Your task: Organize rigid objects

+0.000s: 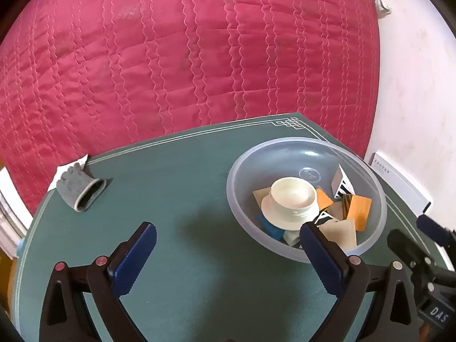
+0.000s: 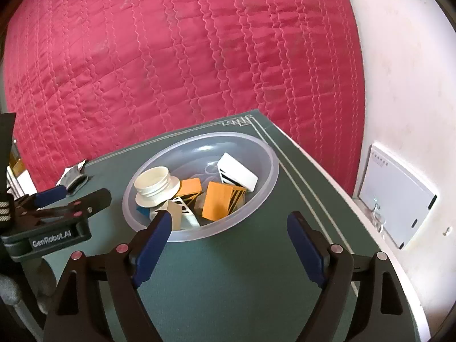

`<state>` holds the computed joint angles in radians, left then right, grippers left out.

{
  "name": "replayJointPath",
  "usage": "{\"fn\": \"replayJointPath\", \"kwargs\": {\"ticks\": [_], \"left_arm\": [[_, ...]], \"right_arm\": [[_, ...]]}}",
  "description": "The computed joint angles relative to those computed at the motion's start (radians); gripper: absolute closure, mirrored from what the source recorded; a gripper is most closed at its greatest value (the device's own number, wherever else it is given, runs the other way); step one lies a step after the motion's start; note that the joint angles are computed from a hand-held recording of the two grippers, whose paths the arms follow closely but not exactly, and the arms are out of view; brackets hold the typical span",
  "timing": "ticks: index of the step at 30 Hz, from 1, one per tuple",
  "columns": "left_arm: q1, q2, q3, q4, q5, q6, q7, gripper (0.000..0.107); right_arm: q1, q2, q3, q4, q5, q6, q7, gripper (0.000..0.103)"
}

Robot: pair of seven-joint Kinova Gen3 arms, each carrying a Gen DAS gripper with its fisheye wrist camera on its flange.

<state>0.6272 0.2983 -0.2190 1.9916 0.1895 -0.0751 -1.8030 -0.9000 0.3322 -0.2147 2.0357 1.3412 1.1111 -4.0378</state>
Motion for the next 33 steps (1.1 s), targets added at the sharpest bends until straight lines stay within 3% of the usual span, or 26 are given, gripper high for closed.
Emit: {"fn": "replayJointPath", "kwargs": {"ticks": [7,13,21,33], "left_arm": [[0.09,-0.003,-0.089,0.023,0.063,-0.024,-0.048,0.005],[0.226,0.02,-0.227,0.022,0.148,-0.023,-0.115,0.005],[0.333,0.039,-0.32,0.036,0.23,-0.049,-0.195,0.005],[0.287,0.024,-0.233,0.062,0.346,-0.102,-0.343,0.005]], "right_arm": [[-0.015,0.007,0.001,-0.014,-0.026,0.047,0.019,0.017],[-0.016,0.014,0.006,-0.034,-0.05,0.057,0.064,0.016],[-0.02,0.018,0.014,-0.052,-0.076,0.065,0.11,0.016],[-0.042,0.037,0.023,-0.074,-0.088,0.109,0.146,0.015]]}}
